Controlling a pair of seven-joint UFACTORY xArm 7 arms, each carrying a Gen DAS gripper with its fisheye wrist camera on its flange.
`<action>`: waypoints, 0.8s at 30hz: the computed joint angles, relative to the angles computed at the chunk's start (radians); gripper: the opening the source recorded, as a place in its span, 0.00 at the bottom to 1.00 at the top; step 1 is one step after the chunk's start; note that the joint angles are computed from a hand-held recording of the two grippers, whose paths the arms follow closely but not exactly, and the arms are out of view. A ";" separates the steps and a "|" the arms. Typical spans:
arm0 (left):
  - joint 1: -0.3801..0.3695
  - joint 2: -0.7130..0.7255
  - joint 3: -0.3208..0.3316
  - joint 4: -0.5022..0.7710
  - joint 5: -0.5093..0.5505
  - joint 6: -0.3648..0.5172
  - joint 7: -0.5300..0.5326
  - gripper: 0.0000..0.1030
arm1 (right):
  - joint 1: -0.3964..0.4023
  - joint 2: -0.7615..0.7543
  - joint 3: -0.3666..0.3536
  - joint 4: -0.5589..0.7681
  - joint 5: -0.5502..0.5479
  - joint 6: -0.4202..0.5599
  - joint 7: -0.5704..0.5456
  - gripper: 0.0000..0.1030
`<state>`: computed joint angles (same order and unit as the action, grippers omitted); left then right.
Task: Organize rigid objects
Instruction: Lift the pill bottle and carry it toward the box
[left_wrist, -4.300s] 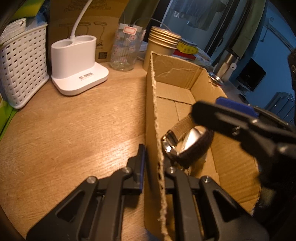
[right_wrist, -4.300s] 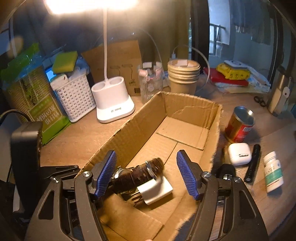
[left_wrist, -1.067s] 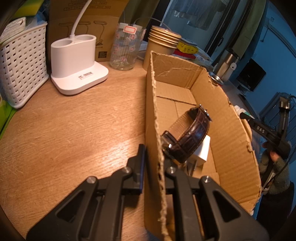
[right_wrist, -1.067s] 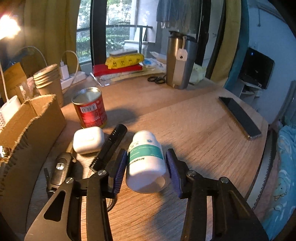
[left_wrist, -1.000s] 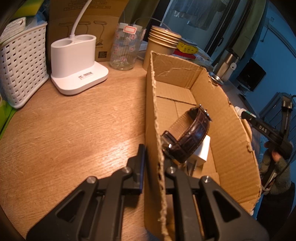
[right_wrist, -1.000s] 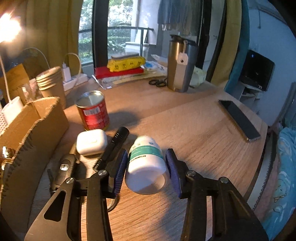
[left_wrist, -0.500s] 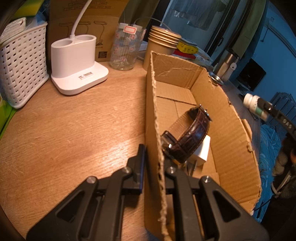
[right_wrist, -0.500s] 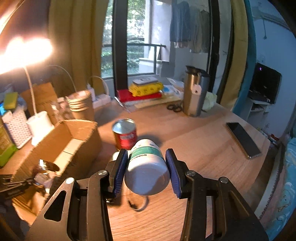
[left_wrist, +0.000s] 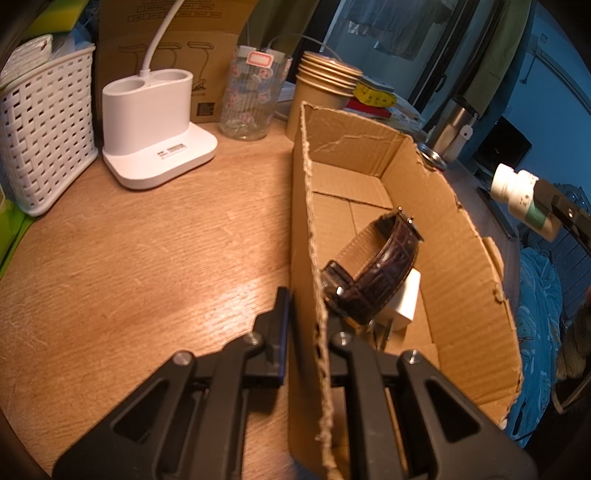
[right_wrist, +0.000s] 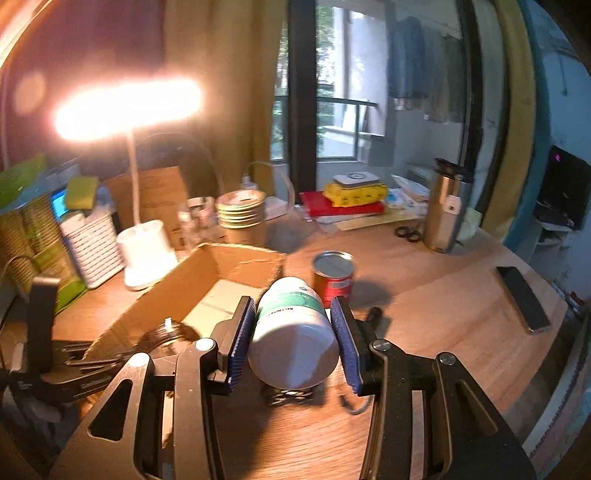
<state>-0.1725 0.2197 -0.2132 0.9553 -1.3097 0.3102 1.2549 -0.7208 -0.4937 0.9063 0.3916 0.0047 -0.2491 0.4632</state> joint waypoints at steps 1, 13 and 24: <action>0.000 0.000 0.000 0.000 0.000 0.000 0.000 0.09 | 0.010 0.004 -0.002 0.002 -0.002 0.000 -0.001 0.44; 0.000 0.003 -0.001 0.002 -0.001 -0.001 0.002 0.09 | 0.108 0.069 -0.009 0.032 -0.017 0.023 -0.034 0.44; 0.002 0.005 -0.002 0.003 -0.001 -0.002 0.003 0.09 | 0.000 0.066 0.149 0.087 -0.090 0.097 0.014 0.44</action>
